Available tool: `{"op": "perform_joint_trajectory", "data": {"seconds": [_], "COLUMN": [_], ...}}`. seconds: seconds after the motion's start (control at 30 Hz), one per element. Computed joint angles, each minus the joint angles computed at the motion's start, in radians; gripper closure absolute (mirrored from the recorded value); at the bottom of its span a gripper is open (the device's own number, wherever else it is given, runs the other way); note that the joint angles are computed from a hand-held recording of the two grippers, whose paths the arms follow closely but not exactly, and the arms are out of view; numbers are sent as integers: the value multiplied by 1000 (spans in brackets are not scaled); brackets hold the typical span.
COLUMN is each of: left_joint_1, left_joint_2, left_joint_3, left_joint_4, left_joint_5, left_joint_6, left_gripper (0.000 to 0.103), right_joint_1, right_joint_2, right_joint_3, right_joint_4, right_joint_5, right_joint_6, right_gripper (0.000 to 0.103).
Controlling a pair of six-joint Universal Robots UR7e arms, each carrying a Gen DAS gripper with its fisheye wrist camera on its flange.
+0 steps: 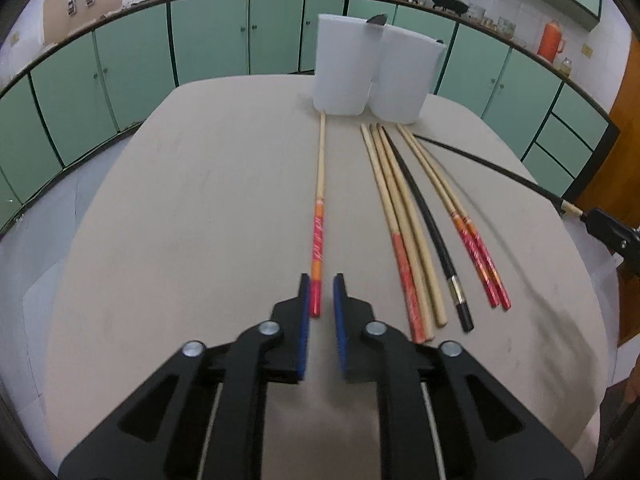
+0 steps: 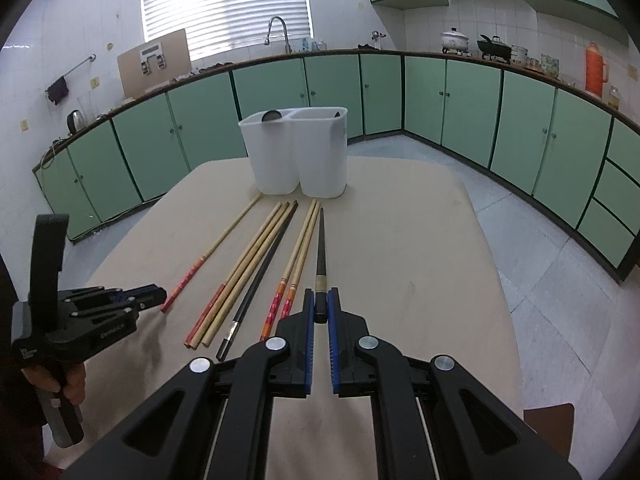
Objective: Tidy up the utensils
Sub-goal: 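Lift both held chopsticks off the table toward the white holder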
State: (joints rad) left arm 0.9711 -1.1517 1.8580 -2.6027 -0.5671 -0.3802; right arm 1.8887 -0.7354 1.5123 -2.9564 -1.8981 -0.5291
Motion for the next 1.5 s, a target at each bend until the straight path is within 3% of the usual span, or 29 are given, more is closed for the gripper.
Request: {"op": "perform_joint_trajectory", "data": {"seconds": [0.17,0.67,0.73,0.83,1.03,1.17,1.5], "left_joint_1": [3,4,5,8,-7,-46,-145], "left_joint_2": [-10,3,7,10,0,-14,-1], "left_joint_3": [23,36,33,31,41,34,-44], "left_joint_4": [28,-52,-55,-62,-79,-85,-280], "left_joint_5": [-9,1,3,-1,11,58,110], "left_joint_6": [-41,-1,6,13,22,60,315], "left_gripper": [76,77,80,98,98,98,98], "right_joint_1": [-2,-13,-14,-15,-10,-2,22], "right_joint_2": [5,9,8,9,11,10,18], "right_joint_3": [-7,-19,-18,-20,-23,-25,-91], "right_joint_4": [11,33,34,33,24,0,-31], "right_joint_5": [2,11,12,13,12,18,60], "right_joint_6": [1,12,14,15,13,-5,-42], "right_gripper": [96,96,96,96,96,96,96]}}
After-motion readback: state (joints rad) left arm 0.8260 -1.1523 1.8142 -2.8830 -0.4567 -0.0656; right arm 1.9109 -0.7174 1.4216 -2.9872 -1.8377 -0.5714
